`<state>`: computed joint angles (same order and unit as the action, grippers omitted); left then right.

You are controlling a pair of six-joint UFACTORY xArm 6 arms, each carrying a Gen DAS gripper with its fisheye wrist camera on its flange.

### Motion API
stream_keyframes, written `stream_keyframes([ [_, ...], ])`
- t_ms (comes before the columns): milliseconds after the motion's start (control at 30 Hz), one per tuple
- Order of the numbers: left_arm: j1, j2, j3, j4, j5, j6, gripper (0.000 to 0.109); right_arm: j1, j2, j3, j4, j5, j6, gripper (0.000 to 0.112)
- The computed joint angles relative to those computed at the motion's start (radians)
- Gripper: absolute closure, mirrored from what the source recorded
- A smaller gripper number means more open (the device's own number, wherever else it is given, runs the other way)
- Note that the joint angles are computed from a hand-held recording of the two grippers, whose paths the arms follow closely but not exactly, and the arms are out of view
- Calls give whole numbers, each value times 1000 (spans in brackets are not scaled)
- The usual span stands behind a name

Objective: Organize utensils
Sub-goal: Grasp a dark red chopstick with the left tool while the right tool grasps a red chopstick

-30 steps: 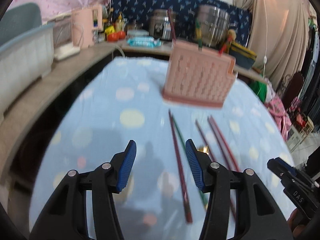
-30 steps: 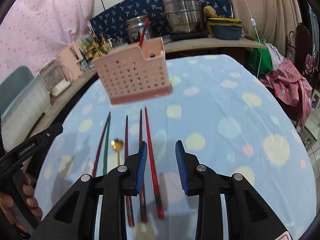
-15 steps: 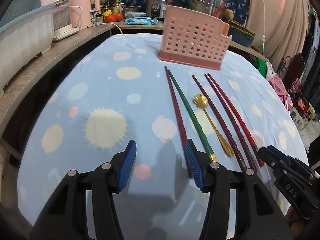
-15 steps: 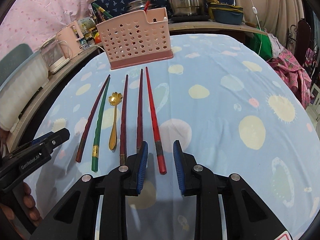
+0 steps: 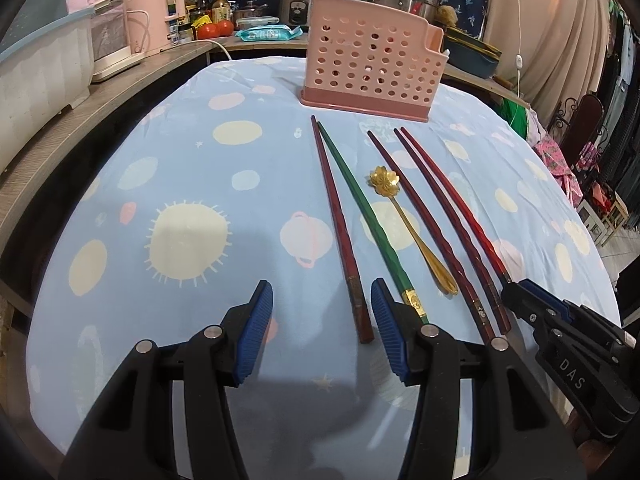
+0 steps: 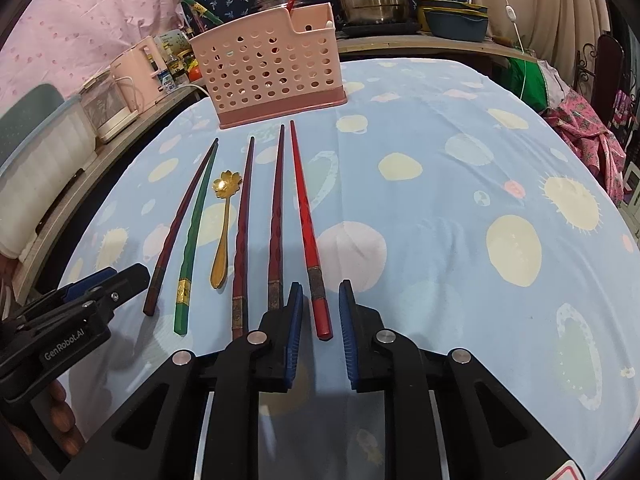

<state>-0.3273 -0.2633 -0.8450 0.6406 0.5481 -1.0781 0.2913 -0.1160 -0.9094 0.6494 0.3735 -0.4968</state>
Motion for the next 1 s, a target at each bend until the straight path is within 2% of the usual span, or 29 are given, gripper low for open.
stream_keyframes([
  [233, -2, 20, -4, -12, 5, 5, 62, 6, 2, 1, -3, -7, -1, 95],
  [533, -4, 23, -7, 18, 18, -7, 76, 15, 6, 5, -9, -27, -4, 95],
  [767, 0, 20, -4, 21, 16, 0, 90, 15, 7, 10, -25, -39, 7, 103],
  [1000, 3, 14, 3, 19, 11, 6, 99, 14, 5, 13, -24, -41, 8, 104],
])
